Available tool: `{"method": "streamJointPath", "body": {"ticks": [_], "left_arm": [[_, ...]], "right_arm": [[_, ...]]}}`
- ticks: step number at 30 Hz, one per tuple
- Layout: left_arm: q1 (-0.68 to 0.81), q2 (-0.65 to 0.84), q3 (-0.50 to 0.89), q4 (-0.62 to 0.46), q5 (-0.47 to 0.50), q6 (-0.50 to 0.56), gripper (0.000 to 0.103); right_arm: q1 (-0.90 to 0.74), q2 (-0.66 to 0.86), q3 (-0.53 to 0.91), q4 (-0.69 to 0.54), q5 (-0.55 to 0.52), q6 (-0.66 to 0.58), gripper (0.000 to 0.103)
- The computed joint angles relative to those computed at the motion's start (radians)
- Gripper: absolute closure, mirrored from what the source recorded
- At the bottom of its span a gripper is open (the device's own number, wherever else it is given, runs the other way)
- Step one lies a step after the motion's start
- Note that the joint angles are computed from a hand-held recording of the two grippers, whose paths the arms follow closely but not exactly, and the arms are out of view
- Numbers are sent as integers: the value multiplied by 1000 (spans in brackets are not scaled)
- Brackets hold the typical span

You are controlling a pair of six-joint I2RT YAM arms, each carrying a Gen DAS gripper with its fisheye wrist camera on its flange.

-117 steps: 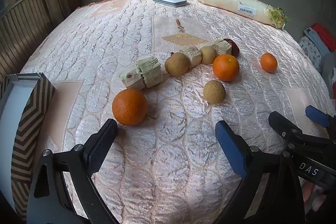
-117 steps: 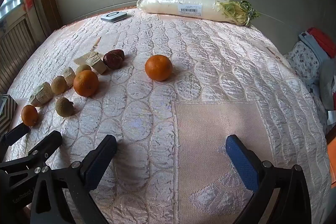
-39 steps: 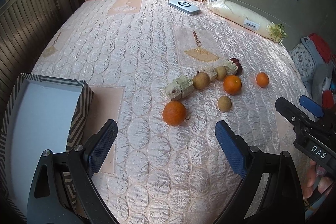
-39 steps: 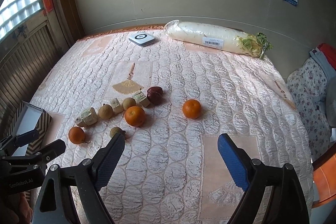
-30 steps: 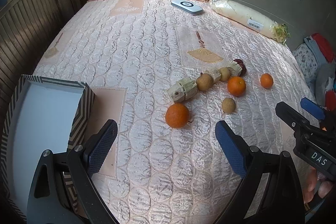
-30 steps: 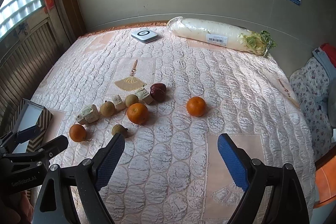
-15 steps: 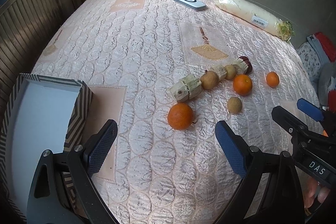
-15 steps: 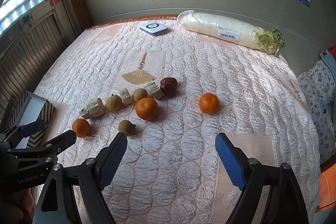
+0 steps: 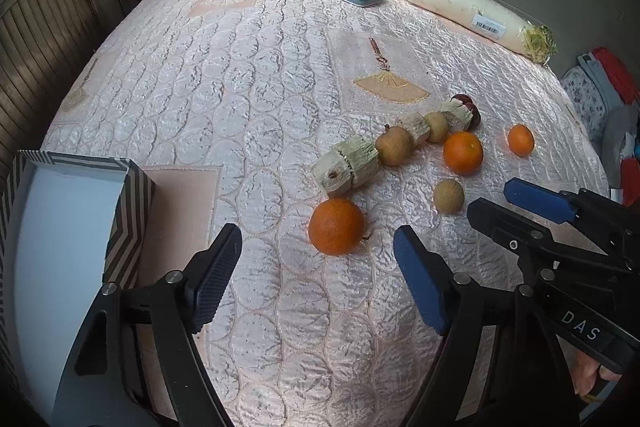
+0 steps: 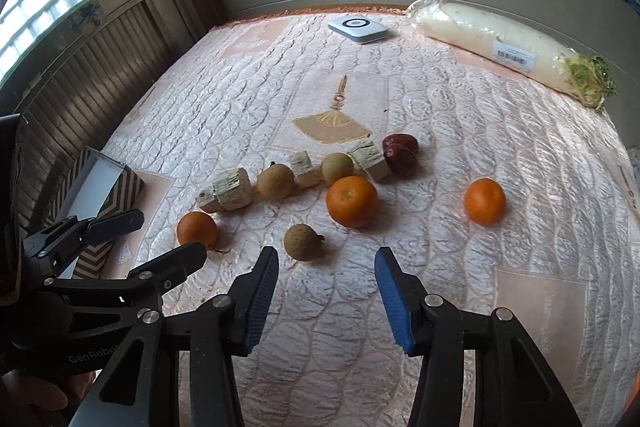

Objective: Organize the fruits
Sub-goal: 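Grasp the large orange with the left tool while the right tool grasps a small brown fruit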

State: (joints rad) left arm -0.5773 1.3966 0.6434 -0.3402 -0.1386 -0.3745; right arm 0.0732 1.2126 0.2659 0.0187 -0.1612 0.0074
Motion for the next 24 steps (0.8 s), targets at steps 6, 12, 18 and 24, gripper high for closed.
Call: {"method": "streamJointPath", "body": {"ticks": [6, 12, 18, 24], "left_arm": [[22, 39, 0, 31, 36, 28, 40], [38, 86, 8, 59, 102, 49, 70], [69, -8, 1, 0, 127, 54, 70], [203, -204, -6, -137, 153, 110, 79]], "right_arm": [[15, 173, 61, 48, -46, -22, 71], [3, 213, 71, 64, -78, -44, 83], [-5, 75, 55, -22, -75, -51, 83], [121, -10, 86, -86, -44, 8, 83]]}}
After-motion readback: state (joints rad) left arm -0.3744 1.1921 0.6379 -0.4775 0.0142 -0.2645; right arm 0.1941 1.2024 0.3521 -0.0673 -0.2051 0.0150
